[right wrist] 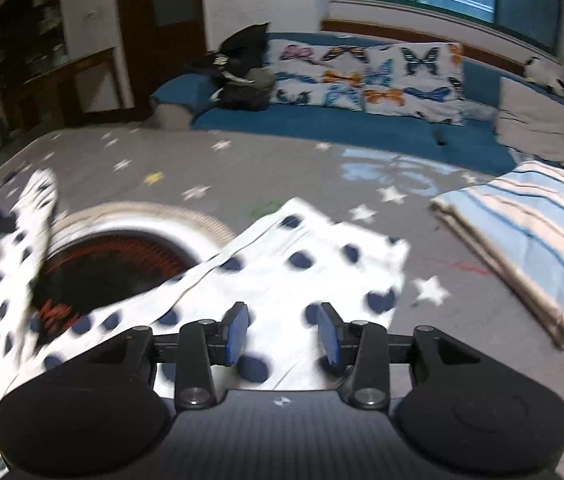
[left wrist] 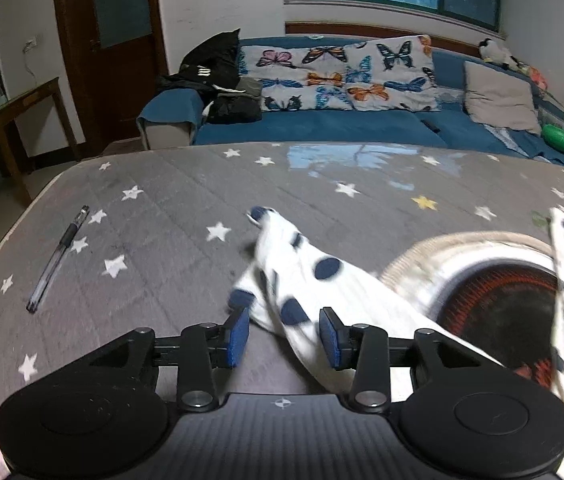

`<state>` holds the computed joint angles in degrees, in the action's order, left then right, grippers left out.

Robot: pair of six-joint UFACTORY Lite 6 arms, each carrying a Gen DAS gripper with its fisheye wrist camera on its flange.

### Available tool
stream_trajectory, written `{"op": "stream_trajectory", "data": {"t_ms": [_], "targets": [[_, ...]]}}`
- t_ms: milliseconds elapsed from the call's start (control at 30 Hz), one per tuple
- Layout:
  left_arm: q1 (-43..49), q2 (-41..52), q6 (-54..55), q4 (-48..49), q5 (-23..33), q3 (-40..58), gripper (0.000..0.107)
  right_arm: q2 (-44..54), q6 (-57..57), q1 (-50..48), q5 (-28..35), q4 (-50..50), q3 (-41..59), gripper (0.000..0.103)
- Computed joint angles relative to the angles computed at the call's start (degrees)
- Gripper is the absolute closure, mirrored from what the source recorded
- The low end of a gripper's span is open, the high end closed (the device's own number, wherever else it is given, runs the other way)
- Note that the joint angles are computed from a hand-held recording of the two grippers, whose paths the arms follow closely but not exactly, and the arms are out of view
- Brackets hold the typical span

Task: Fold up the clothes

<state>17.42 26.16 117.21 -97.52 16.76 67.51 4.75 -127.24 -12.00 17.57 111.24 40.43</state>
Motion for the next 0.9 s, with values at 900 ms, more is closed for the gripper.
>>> {"op": "stream_trajectory", "data": {"t_ms": [900], "targets": [[15.0, -39.2, -0.8, 15.6, 18.2, -46.0, 0.101, -25.8, 6.5, 1.6, -1.1, -9.3, -22.9, 0.058]]}}
